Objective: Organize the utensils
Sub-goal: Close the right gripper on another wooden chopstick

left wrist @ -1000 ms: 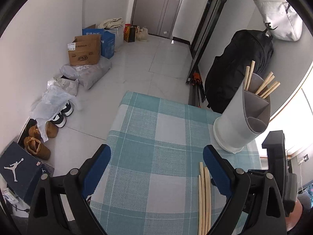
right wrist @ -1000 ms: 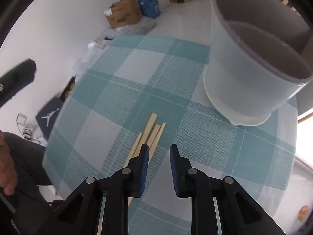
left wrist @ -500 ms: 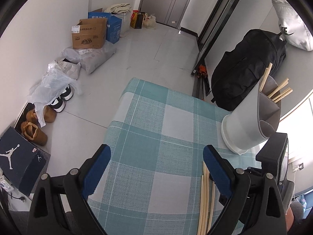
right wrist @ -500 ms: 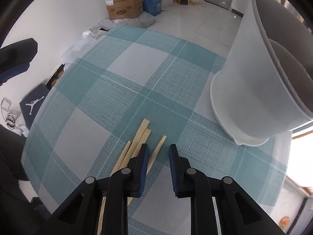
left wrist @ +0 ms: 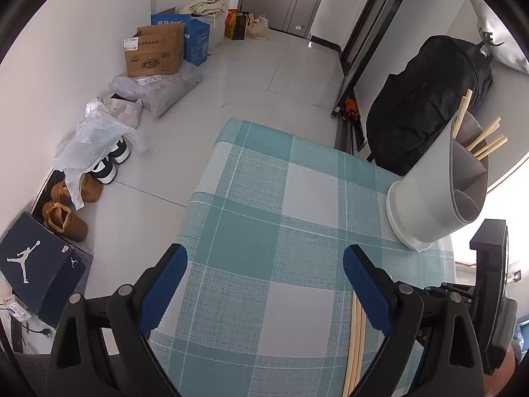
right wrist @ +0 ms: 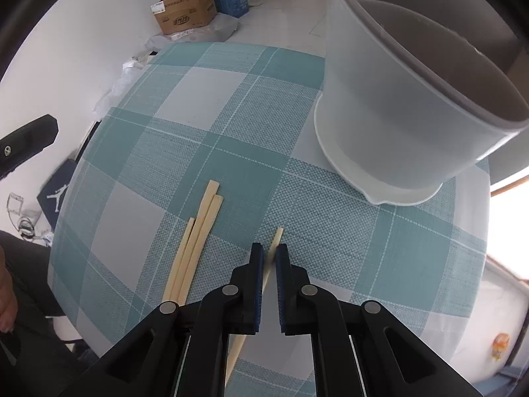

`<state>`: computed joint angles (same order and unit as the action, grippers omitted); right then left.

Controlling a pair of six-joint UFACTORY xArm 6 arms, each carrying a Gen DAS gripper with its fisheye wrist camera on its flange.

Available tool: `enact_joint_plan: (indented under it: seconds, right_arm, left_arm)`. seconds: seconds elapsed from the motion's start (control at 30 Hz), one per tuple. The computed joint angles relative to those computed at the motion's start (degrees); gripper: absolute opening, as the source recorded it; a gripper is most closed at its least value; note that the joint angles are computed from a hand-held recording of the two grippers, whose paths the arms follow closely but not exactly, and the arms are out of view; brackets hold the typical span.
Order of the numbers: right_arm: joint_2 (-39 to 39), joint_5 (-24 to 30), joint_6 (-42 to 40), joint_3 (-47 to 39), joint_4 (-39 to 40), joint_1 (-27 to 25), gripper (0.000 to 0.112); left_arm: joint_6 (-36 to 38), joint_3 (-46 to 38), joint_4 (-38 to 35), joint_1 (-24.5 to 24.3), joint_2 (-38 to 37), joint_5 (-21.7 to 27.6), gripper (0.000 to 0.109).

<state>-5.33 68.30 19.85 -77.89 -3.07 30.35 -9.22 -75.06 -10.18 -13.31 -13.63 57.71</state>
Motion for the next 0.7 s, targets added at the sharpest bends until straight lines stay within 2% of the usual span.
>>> enact_joint_plan:
  seconds: [0.13, 0.3, 0.47, 0.7]
  right_arm:
    - [0.95, -0.47, 1.23, -0.56, -3.96, 2.16, 0.007]
    - [-1.68, -3.24, 2.53, 2.88, -1.44, 0.68, 0.004]
    - [-9.68, -9.93, 3.74, 8.53, 1.44, -1.69, 0.004]
    - [-19.59, -18.89, 7.57, 14.67, 0.99, -2.80, 0.004]
  left_arm:
    - [0.14, 0.11, 1.43, -0.49, 0.16, -0.80, 0.093]
    - [1.28, 0.44, 2.24, -1.09, 0.54, 0.81, 0.093]
    - [4.75, 0.99, 0.72, -3.07, 0.39, 5.18, 0.093]
    - [6.17, 1.57, 4.80, -7.96, 0.05, 8.75, 0.093]
